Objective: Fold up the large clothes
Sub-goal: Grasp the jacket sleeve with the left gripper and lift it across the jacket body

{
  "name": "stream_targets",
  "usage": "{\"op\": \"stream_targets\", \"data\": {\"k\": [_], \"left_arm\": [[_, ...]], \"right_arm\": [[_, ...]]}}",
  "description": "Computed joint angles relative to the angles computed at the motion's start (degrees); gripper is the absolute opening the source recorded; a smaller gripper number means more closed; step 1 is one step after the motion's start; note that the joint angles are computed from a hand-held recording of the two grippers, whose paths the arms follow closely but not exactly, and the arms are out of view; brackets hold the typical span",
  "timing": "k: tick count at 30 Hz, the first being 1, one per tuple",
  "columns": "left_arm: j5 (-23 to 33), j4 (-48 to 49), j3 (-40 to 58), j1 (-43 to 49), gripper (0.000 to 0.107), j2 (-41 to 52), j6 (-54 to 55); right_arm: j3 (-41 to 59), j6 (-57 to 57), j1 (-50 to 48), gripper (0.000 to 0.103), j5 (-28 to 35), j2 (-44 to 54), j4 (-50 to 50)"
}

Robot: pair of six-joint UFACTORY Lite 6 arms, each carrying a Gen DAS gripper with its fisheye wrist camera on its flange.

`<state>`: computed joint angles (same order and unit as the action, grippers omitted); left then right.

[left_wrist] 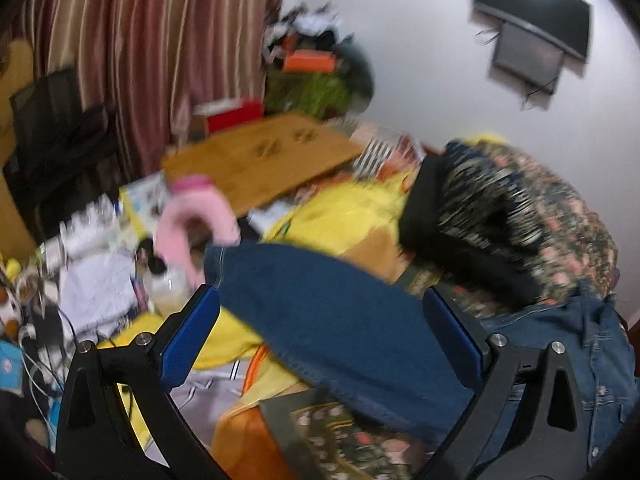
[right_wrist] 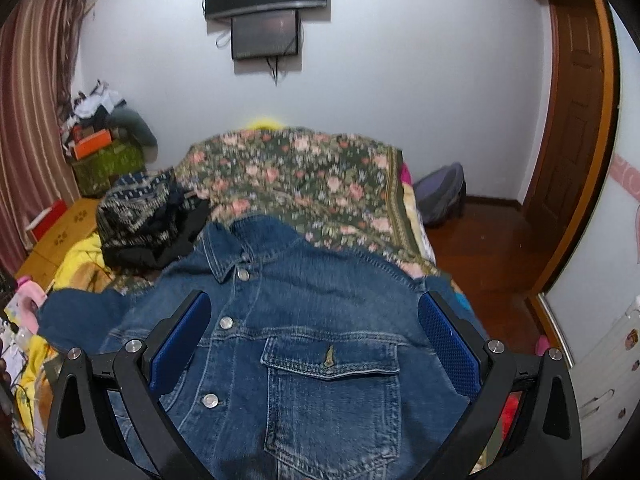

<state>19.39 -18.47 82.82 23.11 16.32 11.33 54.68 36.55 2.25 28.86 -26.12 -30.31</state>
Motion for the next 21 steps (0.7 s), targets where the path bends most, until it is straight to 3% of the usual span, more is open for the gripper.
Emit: {"op": "stream_targets", "data": {"k": [6,8,12,17,21], "left_arm": [[13.42,-19.17,10.94,8.75,0.094,16.84,13.19],[18.00,-21.26,15.92,10.16,0.093,23.04,12.06],[25.24,-21.38,25.34,11.17,0.081,33.35,8.50],[26.86,-22.59,30.28,10.66,0.078,39.30,6.89],[26.14,-20.91,33.87,9.09,0.056,41.61,4.41]], "right_arm": [[1.15,-4.40,-2.14,0.103,-0.79,5.40,5.11],[1.93,-4.67,-2.50,0.103,-1.02,7.42,5.40],[2.60,-6.23,-3.43,0.103,-0.76,9.60,6.93],[3.63,-7.75,-4.43,0.103,-0.47,10.79,7.62],[4.20,-9.27,-4.85,0.103,-0.20,11.05,9.15]]}}
